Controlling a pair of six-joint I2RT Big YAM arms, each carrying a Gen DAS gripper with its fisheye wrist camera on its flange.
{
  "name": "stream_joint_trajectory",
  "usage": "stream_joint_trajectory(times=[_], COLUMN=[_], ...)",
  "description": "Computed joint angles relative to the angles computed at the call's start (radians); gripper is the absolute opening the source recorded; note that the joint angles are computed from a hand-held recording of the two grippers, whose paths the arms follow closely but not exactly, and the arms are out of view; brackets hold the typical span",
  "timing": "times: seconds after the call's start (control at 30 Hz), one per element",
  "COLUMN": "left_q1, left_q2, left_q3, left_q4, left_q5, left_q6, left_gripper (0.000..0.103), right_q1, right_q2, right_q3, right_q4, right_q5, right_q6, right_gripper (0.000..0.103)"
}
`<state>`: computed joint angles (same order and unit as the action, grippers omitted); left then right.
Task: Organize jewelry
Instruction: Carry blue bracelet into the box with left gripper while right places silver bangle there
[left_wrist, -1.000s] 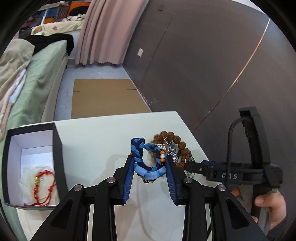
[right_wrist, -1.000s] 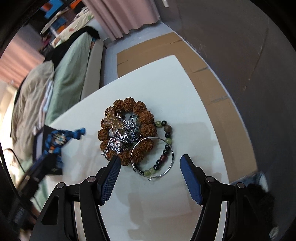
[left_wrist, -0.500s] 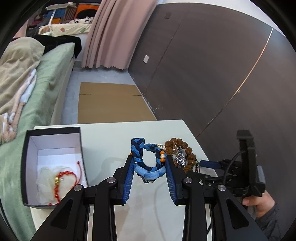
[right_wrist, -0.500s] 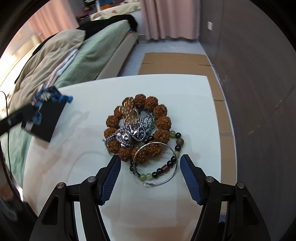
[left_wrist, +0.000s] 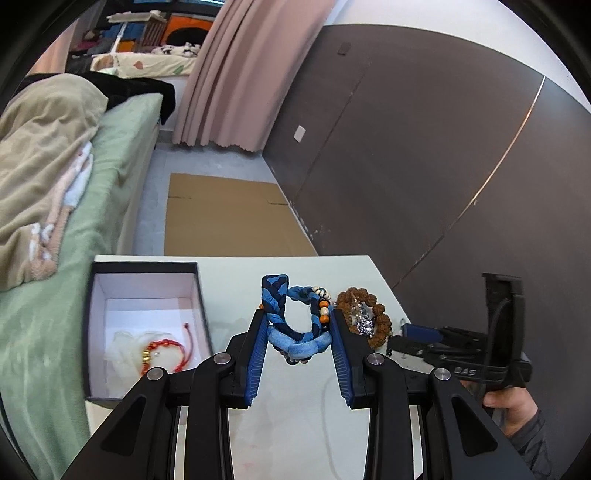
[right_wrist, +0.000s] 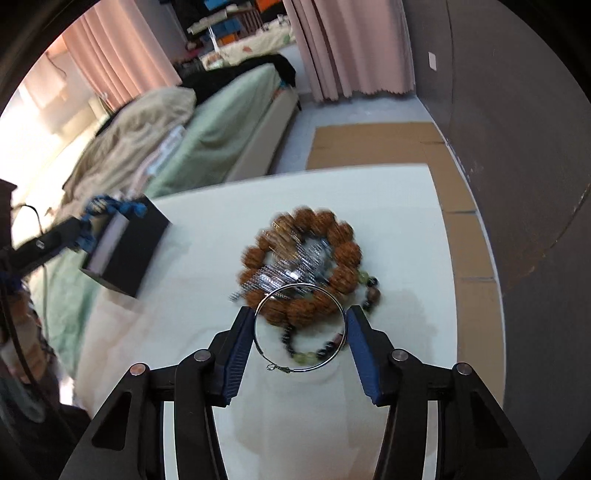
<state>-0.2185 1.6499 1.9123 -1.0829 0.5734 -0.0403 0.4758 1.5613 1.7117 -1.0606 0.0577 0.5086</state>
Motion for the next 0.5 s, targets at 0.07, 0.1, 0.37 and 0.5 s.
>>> stream_joint_trajectory(times=[0.07,0.1,0.37,0.5], left_q1=[0.013,0.018,0.076,0.094], left_q2=[-0.007,-0.008,-0.011,-0.006], left_q3=[-0.005,-0.006,-0.007,-0.003], left_q4=[0.006,0.01,0.026,0.022], left_q5=[0.005,0.005,0.002,-0.005], left_q6=[-0.006,-0.01,-0.048,-0.057], left_gripper=[0.035,0.035,0.035,0.035], right_q1=[0.017,0.025,0.09,0.105], right_q2=[0.0,0.002,0.08,0.111], right_q3=[0.02,0.029,0.16,0.205], right_q4=[0.013,0.018,0.014,0.01], right_q5=[0.013,0.015,0.05,0.045], right_q6=[0.003,0.004,0.023,0.054], right_gripper=[0.052,0.052,0.052,0.052])
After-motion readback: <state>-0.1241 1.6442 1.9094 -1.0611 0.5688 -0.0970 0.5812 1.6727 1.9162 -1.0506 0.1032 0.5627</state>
